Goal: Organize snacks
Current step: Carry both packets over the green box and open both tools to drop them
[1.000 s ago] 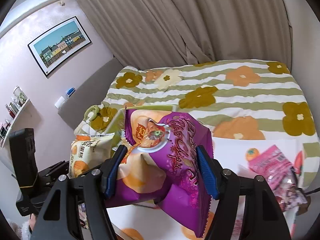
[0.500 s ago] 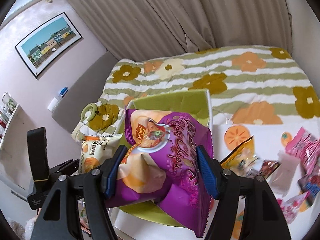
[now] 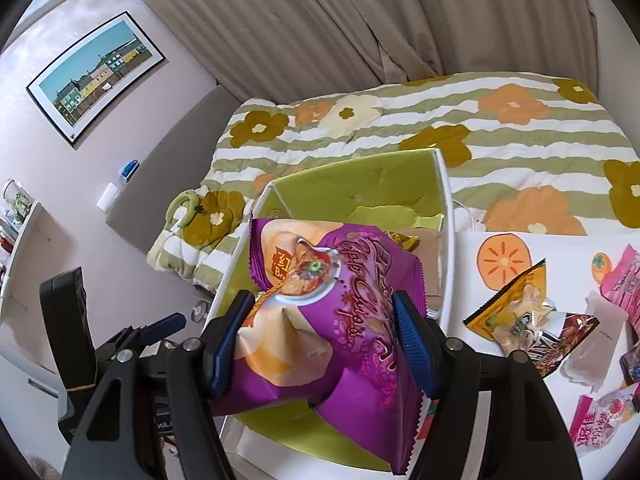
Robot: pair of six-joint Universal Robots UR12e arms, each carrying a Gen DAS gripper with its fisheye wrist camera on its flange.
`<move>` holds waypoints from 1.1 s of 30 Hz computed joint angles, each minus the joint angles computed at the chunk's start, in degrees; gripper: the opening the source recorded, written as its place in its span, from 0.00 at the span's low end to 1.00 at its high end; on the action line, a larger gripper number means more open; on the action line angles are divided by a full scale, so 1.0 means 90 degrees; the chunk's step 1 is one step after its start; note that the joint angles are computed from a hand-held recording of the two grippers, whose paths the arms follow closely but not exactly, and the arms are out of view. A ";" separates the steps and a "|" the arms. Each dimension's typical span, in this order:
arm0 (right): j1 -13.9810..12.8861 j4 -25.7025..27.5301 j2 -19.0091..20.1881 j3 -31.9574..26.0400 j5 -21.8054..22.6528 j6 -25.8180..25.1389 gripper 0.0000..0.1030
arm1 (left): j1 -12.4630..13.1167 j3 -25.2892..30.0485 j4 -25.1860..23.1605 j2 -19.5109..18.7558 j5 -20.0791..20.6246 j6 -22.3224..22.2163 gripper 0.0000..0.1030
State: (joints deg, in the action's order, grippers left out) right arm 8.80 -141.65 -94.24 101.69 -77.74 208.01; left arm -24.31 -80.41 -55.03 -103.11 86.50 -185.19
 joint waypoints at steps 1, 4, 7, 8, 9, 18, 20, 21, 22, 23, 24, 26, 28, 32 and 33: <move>-0.0009 0.0006 -0.0003 0.0012 0.0034 -0.0052 0.63 | -0.0011 -0.0003 -0.0005 0.0013 0.0044 -0.0022 1.00; 0.0022 0.0093 0.0049 -0.0072 -0.0006 -0.0194 0.63 | -0.0033 -0.0037 0.0072 0.0060 0.0074 -0.0043 1.00; 0.0053 0.0117 0.0121 -0.0192 -0.0157 -0.0406 0.65 | -0.0040 -0.0056 0.0108 0.0089 0.0051 -0.0022 1.00; 0.0069 0.0134 0.0153 -0.0239 -0.0213 -0.0457 0.65 | -0.0043 -0.0059 0.0106 0.0092 0.0067 -0.0018 1.00; 0.0087 0.0149 0.0185 -0.0277 -0.0253 -0.0479 0.66 | -0.0042 -0.0057 0.0092 0.0091 0.0065 -0.0014 1.00; 0.0195 -0.0297 0.0376 -0.0316 -0.0601 -0.0508 1.00 | -0.0037 -0.0060 0.0015 0.0070 0.0019 0.0037 1.00; 0.0240 -0.0416 0.0347 -0.0265 -0.0731 -0.0590 1.00 | -0.0038 -0.0070 0.0030 0.0076 -0.0008 0.0059 1.00; 0.0276 -0.0363 0.0330 -0.0257 -0.0846 -0.0648 1.00 | -0.0038 -0.0074 0.0032 0.0077 -0.0026 0.0079 1.00; 0.0302 -0.0298 0.0327 -0.0268 -0.0922 -0.0671 1.00 | -0.0042 -0.0068 0.0024 0.0074 -0.0051 0.0118 1.00; 0.0322 -0.0257 0.0333 -0.0289 -0.0968 -0.0668 1.00 | -0.0041 -0.0078 0.0033 0.0079 -0.0062 0.0149 1.00; 0.0327 -0.0240 0.0310 -0.0270 -0.0976 -0.0654 1.00 | -0.0046 -0.0078 0.0042 0.0082 -0.0067 0.0175 1.00; 0.0315 -0.0222 0.0283 -0.0256 -0.0944 -0.0582 1.00 | -0.0050 -0.0082 0.0067 0.0098 -0.0100 0.0232 1.00; 0.0319 -0.0235 0.0237 -0.0235 -0.0979 -0.0490 1.00 | -0.0065 -0.0066 0.0102 0.0110 -0.0118 0.0298 1.00; 0.0356 -0.0270 0.0094 -0.0185 -0.1226 -0.0344 1.00 | -0.0104 0.0023 0.0156 0.0109 -0.0180 0.0485 1.00; 0.0364 -0.0255 0.0044 -0.0178 -0.1321 -0.0288 1.00 | -0.0125 0.0062 0.0160 0.0100 -0.0203 0.0528 1.00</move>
State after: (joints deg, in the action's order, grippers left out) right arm 12.07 -143.95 -93.85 100.08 -89.63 205.42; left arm -25.43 -79.85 -53.59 -102.21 84.68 -180.43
